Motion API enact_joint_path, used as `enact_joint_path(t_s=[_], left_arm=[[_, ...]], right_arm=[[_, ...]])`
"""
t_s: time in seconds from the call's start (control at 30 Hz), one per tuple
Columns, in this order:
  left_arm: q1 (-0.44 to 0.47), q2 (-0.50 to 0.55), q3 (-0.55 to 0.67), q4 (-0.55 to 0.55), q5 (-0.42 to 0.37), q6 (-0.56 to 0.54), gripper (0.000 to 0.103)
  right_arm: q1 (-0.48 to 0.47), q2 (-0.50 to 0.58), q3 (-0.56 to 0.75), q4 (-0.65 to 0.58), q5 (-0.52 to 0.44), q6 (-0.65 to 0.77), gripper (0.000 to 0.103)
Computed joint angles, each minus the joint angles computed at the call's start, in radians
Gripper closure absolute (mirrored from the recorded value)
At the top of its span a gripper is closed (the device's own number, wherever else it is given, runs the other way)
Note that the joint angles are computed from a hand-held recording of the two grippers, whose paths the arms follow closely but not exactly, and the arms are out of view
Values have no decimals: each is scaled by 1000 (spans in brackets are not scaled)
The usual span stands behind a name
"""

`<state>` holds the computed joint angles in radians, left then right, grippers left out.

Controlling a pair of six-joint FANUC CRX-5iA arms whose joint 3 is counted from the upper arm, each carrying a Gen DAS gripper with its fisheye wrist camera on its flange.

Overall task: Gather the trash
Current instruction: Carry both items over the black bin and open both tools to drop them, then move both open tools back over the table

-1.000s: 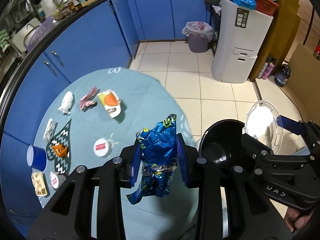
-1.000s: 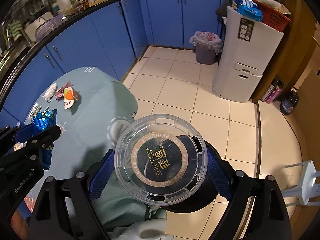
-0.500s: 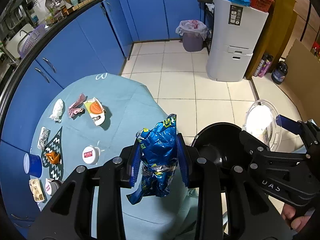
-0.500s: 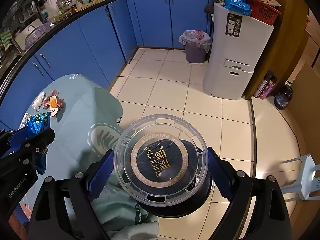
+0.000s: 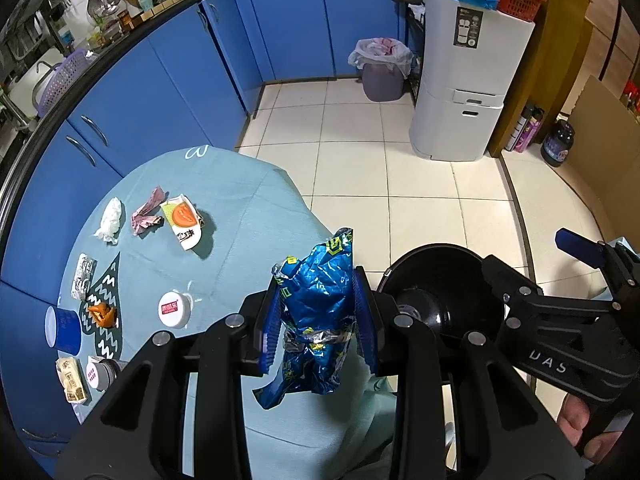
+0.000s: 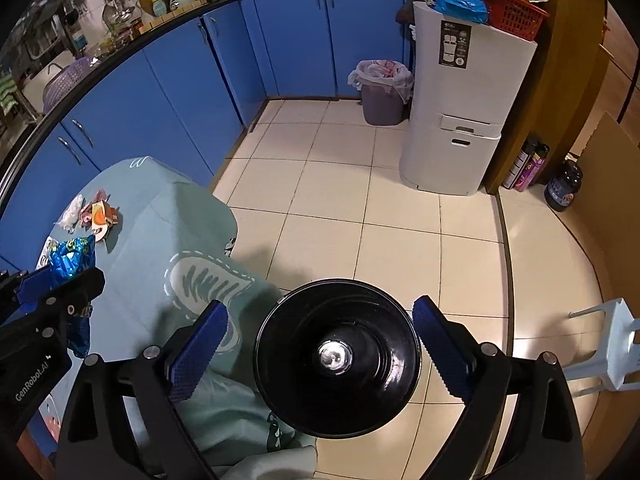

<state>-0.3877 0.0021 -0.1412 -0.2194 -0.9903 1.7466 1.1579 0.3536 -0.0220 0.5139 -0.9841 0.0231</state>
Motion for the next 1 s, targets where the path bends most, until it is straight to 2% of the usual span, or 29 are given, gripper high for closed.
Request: enact_joint_path(t_s=[0.23, 0.53, 0.57, 0.6, 0.67, 0.73, 0.83, 1.0], left_arm=[[0, -1, -5, 17, 12, -21, 69], [-20, 7, -15, 133, 78, -135, 67], [-19, 8, -20, 160, 86, -159, 65], [-20, 11, -19, 177, 91, -173, 40], [-23, 2, -24, 182, 119, -154, 11], [-18, -11, -38, 207, 144, -171, 11], [-48, -9, -8, 117, 132, -97, 11], [-35, -20, -9, 96, 115, -52, 11]], right_arm=[[6, -6, -8, 26, -40, -38, 12], [10, -33, -39, 51, -126, -106, 12], [10, -38, -45, 53, -135, -112, 12], [12, -41, -49, 56, -146, -119, 12], [13, -49, -58, 58, -159, -131, 12], [11, -60, -73, 59, -162, -146, 12], [11, -63, -77, 59, -171, -156, 12], [15, -60, -72, 63, -165, -155, 12]])
